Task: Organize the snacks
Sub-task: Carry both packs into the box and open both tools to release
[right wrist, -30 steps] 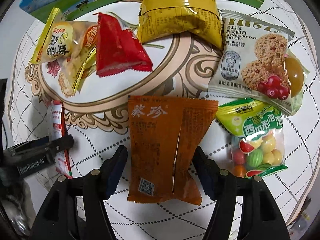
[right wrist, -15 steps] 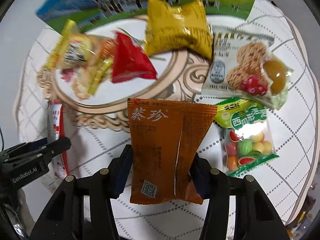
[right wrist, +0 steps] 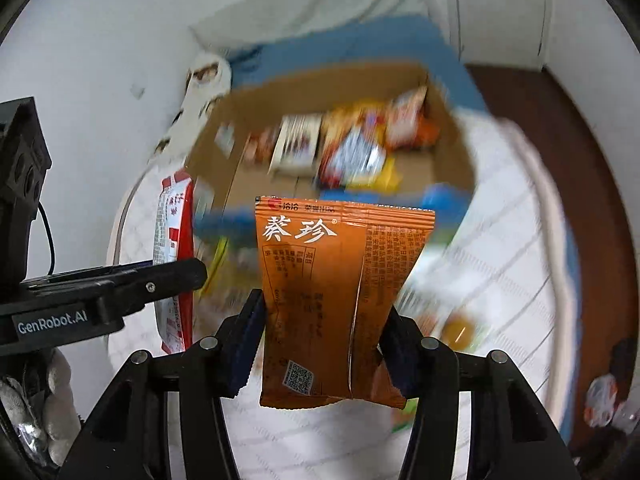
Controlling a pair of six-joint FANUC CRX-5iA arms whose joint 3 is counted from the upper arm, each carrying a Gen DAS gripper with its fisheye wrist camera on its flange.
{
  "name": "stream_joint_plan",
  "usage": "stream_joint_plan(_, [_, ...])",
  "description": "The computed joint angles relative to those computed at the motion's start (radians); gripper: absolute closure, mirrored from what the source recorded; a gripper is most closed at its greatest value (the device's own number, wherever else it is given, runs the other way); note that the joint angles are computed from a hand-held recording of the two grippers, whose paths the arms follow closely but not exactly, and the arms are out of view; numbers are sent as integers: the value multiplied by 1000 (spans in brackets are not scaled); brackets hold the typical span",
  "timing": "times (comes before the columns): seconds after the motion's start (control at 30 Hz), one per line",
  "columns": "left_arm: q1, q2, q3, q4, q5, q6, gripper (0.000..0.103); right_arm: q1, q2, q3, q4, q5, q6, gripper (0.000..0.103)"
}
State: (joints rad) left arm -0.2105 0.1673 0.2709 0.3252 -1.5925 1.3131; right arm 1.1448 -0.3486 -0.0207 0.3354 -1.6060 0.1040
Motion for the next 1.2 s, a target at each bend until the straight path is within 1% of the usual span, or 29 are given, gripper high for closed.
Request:
stream_joint_plan(0.03, [-21,60,80,4,-18,32,59,-39,35,39,7,-3,41,47])
stream_joint_plan(0.1, [-49,147,175,11,-33,75,59,-120,83,104,15,-31,144,47])
stream_joint_plan(0.13, [-59,184,219,9,-48,91,59,-180,103,124,1,-28,200,47])
stream_joint_plan(0.2, [-84,283,339,3,-86,137,59,-254,128,151,-37,-26,258,47])
stream_joint_plan(0.27, [-101,353,413,4,-116,172,59,-339,165,180,-76,-26,334,47])
stream_joint_plan(0.3, [-111,405,473,4,-143,189,59,-378,181,190,-98,-25,368,47])
stream_joint_plan(0.4, [-127,485,556,-2,-191,227,59,-470,214,187,-176,-10,427,47])
stream_joint_plan(0.5, [-137,554,611,-3,-218,258,59,-533,237,167,-234,11,469,47])
stream_joint_plan(0.67, [-135,586,585,3,-222,284,58,-575,249,120,-309,63,498,47])
stream_joint_plan(0.77, [-132,599,572,3,-234,294,58,-612,271,123,-371,67,535,45])
stream_joint_plan(0.8, [-131,600,564,7,-233,288,56,-624,278,126,-395,62,544,39])
stream_joint_plan(0.83, [-131,605,567,1,-241,283,50,-634,294,133,-411,44,554,21])
stream_joint_plan(0.87, [-132,606,567,-7,-242,281,47,-634,304,135,-415,37,558,14])
stream_joint_plan(0.93, [-127,595,546,-6,-220,273,31,-639,315,135,-428,30,576,13])
stream_joint_plan(0.97, [-127,589,540,-13,-210,265,29,-638,318,132,-425,30,581,13])
stream_joint_plan(1.03, [-128,579,539,-32,-207,252,27,-633,321,129,-425,36,582,9])
stream_joint_plan(1.2, [-129,542,523,-75,-191,216,27,-610,319,138,-402,20,560,9])
